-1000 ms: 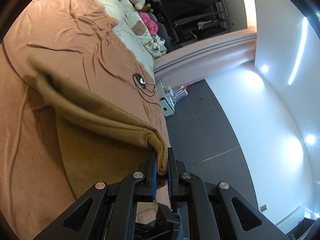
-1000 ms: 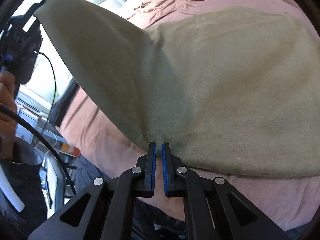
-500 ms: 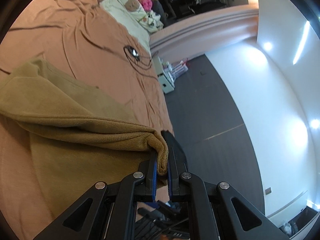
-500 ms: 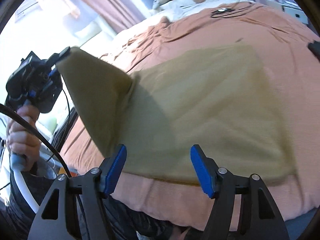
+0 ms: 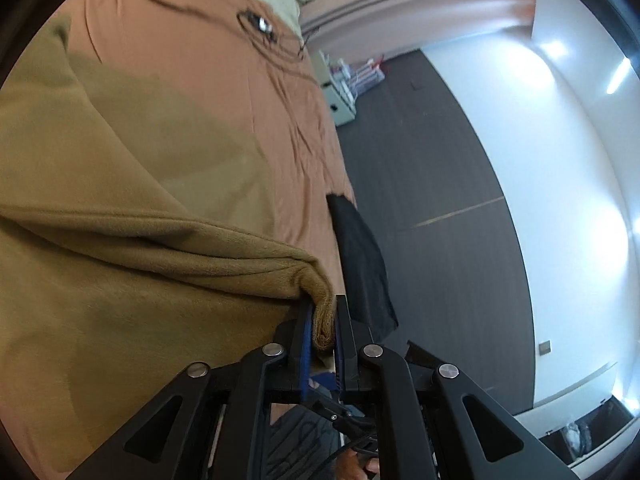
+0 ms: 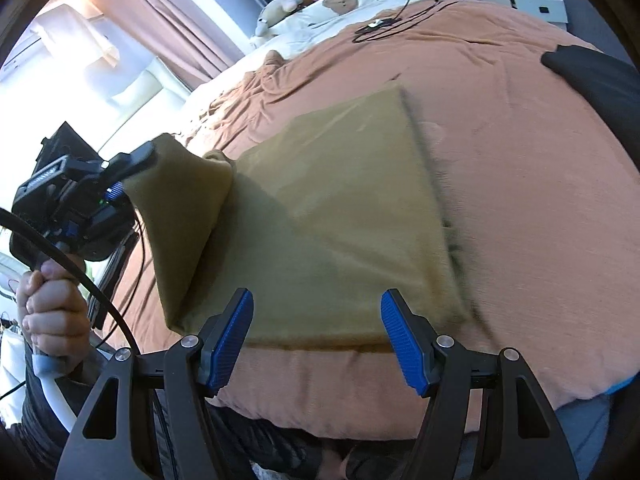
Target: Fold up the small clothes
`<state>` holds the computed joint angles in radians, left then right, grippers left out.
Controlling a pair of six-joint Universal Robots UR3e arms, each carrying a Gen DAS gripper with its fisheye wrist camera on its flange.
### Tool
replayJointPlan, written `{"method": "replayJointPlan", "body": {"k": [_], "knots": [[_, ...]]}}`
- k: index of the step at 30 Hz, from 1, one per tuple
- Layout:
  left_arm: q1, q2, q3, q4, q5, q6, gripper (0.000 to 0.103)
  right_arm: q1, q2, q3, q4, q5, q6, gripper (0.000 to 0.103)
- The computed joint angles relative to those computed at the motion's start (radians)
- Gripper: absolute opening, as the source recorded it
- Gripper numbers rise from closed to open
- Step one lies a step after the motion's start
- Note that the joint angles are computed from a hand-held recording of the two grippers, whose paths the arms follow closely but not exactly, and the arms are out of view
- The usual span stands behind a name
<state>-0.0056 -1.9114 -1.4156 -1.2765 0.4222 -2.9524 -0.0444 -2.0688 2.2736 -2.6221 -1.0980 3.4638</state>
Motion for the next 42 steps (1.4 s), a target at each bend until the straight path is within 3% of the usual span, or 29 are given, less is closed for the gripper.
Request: {"method": "replayJointPlan", "body": {"k": [1,4,6,8,16,27,29,34,38,42], "knots": [[-0.018,-0.007,-0.001,0.012,0.024,-0.018,0.011,-0.011,-0.021,0.000,0.028,0.004,-0.010,0.065],[-0.016,-0.028,0.017,-0.046,0.033,0.000,0.029,-0.020,-0.059,-0.009,0.102,-0.007,-0.028,0.065],[0.015,-0.003,-0.015,-0.046,0.027,0.012,0.050,-0.030,-0.080,-0.022,0.146,-0.002,-0.039,0.065],[0.047,0.035,-0.049,-0.044,0.032,0.025,0.057,-0.022,-0.071,-0.041,0.157,-0.008,-0.039,0.065],[0.200,0.161,-0.102,-0.185,0.129,0.151,0.058,0.015,0.085,-0.156,0.136,-0.004,-0.083,0.066],[0.276,0.253,-0.239,-0.153,0.292,0.167,0.058,0.105,0.384,-0.497,0.260,-0.054,-0.219,0.065],[0.294,0.273,-0.272,-0.150,0.322,0.170,0.058,0.107,0.442,-0.564,0.303,-0.049,-0.241,0.053],[0.304,0.288,-0.352,-0.098,0.381,0.139,0.058,0.136,0.601,-0.768,0.425,-0.079,-0.282,0.036],[0.321,0.297,-0.427,-0.068,0.405,0.131,0.051,0.145,0.681,-0.876,0.478,-0.086,-0.314,0.011],[0.326,0.304,-0.466,-0.053,0.390,0.137,0.042,0.157,0.699,-0.909,0.478,-0.106,-0.314,0.006]]}}
